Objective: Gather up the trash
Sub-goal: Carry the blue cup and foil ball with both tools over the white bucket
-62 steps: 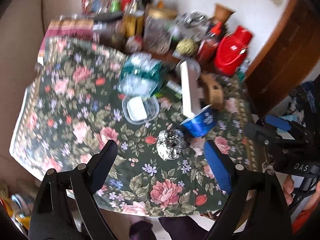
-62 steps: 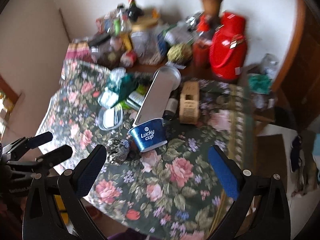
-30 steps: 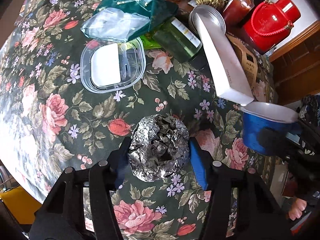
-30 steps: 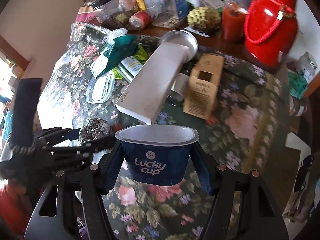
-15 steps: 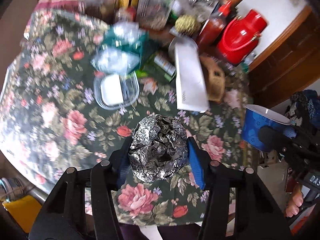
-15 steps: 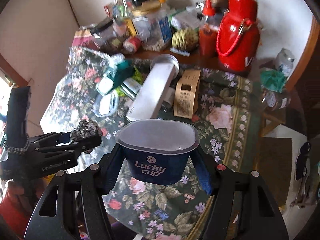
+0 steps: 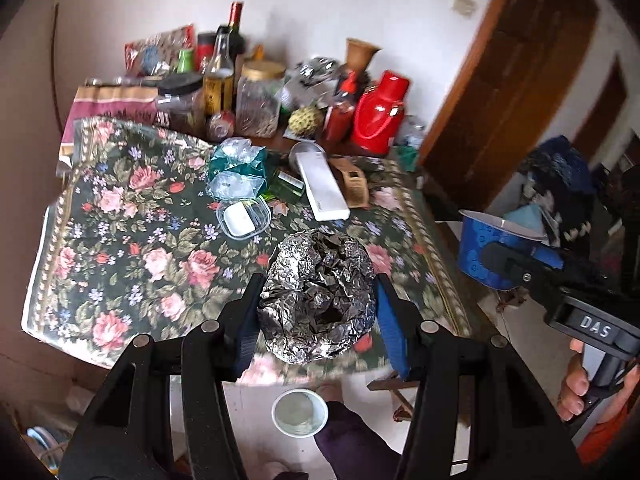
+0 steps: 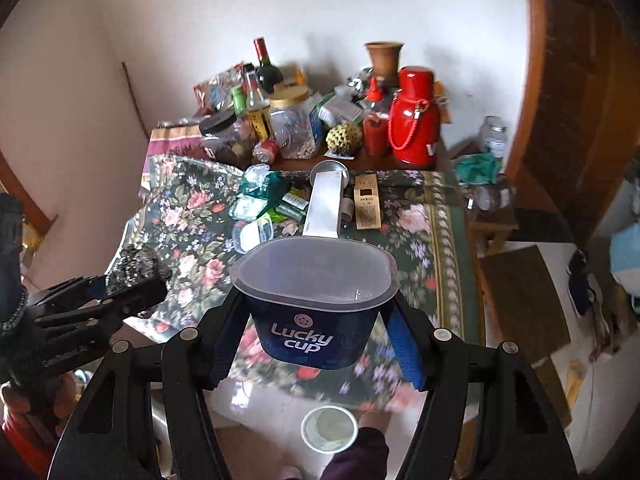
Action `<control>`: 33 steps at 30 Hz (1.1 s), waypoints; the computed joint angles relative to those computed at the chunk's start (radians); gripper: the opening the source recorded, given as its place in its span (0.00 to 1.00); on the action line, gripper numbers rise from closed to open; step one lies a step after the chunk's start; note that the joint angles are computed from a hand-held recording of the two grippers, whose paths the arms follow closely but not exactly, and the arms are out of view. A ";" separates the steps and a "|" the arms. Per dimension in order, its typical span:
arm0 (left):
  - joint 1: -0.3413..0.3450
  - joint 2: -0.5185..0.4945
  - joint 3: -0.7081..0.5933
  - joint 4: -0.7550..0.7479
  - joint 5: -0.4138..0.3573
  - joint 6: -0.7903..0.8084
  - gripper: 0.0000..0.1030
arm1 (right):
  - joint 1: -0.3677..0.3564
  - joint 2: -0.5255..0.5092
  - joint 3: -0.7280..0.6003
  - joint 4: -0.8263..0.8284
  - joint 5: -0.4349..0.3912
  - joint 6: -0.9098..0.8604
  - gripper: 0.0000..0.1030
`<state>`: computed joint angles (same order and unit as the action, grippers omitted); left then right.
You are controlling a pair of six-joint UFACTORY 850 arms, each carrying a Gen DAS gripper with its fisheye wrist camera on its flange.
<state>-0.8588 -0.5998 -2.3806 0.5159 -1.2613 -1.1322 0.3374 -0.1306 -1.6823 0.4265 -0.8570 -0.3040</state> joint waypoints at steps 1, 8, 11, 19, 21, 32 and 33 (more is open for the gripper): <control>-0.015 0.035 0.050 0.013 0.015 -0.009 0.51 | 0.010 0.030 0.031 -0.015 0.018 0.024 0.60; -0.115 0.242 0.342 0.058 0.089 -0.065 0.51 | 0.108 0.238 0.243 -0.182 0.105 0.267 0.60; -0.141 0.286 0.403 0.040 0.101 -0.076 0.51 | 0.141 0.293 0.295 -0.239 0.100 0.353 0.60; -0.174 0.333 0.529 -0.042 0.135 -0.118 0.51 | 0.174 0.344 0.381 -0.290 0.036 0.429 0.60; -0.173 0.334 0.556 -0.068 0.147 -0.125 0.51 | 0.175 0.353 0.408 -0.293 0.031 0.426 0.60; -0.122 0.267 0.728 -0.208 0.279 -0.163 0.51 | 0.084 0.325 0.617 -0.120 0.061 0.214 0.60; -0.119 0.257 0.744 -0.209 0.294 -0.169 0.51 | 0.082 0.319 0.631 -0.116 0.067 0.203 0.60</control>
